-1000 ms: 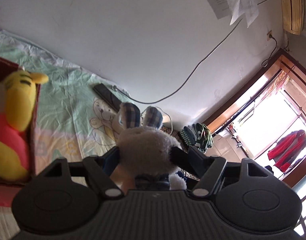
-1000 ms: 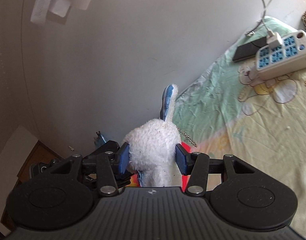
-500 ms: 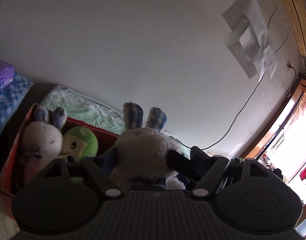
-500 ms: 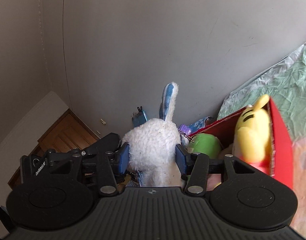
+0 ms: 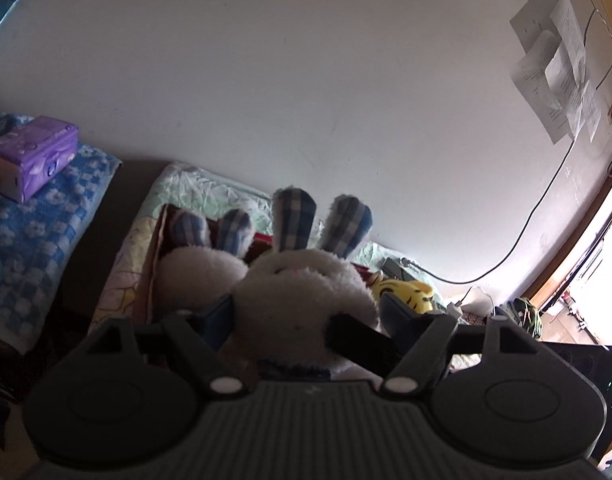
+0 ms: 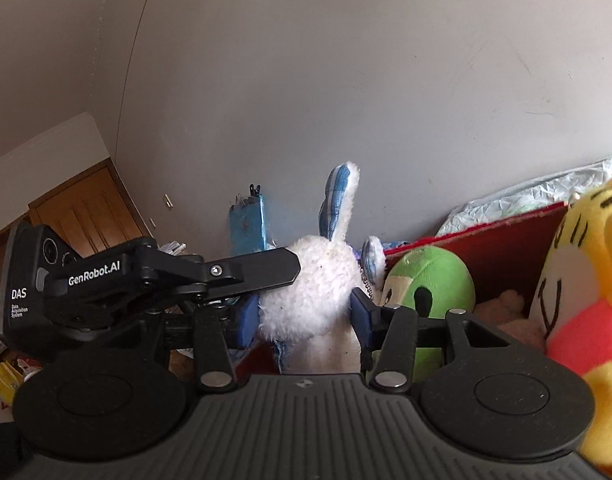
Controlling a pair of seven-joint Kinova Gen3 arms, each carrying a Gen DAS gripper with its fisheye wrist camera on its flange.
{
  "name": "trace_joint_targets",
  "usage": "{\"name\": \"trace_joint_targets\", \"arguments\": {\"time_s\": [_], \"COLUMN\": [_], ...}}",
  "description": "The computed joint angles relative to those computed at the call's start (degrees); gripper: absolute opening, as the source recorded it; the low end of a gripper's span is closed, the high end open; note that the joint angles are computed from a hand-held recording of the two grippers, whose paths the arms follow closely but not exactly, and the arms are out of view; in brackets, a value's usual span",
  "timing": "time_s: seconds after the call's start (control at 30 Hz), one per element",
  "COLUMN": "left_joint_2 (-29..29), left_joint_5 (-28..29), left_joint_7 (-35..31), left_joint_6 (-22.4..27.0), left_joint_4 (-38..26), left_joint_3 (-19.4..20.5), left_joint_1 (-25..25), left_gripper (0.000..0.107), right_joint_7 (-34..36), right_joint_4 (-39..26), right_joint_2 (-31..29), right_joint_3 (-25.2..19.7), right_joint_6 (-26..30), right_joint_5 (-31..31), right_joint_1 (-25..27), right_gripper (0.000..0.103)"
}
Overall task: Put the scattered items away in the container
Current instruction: 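Lower the bow bunny into the red box and open both tools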
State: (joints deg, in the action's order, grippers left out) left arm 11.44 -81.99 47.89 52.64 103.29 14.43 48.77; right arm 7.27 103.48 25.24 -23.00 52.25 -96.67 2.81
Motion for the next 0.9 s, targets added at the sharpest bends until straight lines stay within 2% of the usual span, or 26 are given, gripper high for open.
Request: {"name": "trace_joint_targets", "arguments": {"time_s": [0.2, 0.33, 0.47, 0.53, 0.6, 0.7, 0.77, 0.8, 0.9], "left_joint_2": [-2.0, -2.1, -2.9, -3.7, -4.6, -5.4, -5.8, -5.8, -5.8], "left_joint_5": [2.9, 4.0, 5.0, 4.0, 2.6, 2.6, 0.6, -0.4, -3.8], "left_joint_7": [-1.7, -4.1, -7.7, -7.4, -5.9, -6.3, -4.6, -3.7, -0.5], "left_joint_6": [-3.7, -5.1, -8.1, -8.2, -6.7, -4.1, -4.3, -4.9, -11.1], "left_joint_4": [2.6, 2.6, 2.5, 3.2, 4.0, 4.0, 4.5, 4.7, 5.6], "left_joint_3": [1.1, 1.1, 0.9, 1.1, 1.7, 2.7, 3.1, 3.2, 2.8], "left_joint_1": [-0.7, -1.3, -2.3, -2.0, -1.6, -1.5, -1.9, -2.2, -4.5], "left_gripper": [0.076, 0.078, 0.08, 0.081, 0.083, 0.083, 0.083, 0.083, 0.082], "right_joint_7": [-6.9, -12.9, -19.9, -20.0, -18.2, -17.4, -17.5, -18.5, -21.5], "right_joint_4": [0.8, -1.7, -4.3, -3.8, -2.1, -0.6, 0.4, 0.5, -0.4], "right_joint_2": [-2.2, -4.0, -4.6, -5.7, -7.0, -7.7, -7.7, -7.5, -7.3], "right_joint_3": [5.6, 9.7, 11.3, 11.4, 11.4, 12.3, 12.7, 13.0, 13.2], "right_joint_6": [1.1, 0.0, 0.0, -0.3, -1.2, -1.2, -1.2, -1.0, -3.1], "right_joint_5": [5.7, 12.5, 17.8, 18.5, 16.7, 14.2, 11.2, 10.0, 9.0], "right_joint_1": [-2.8, -6.5, -7.7, -7.2, -6.6, -5.7, -5.1, -5.1, -7.0], "right_gripper": [0.05, 0.052, 0.058, 0.06, 0.068, 0.073, 0.069, 0.062, 0.046]}}
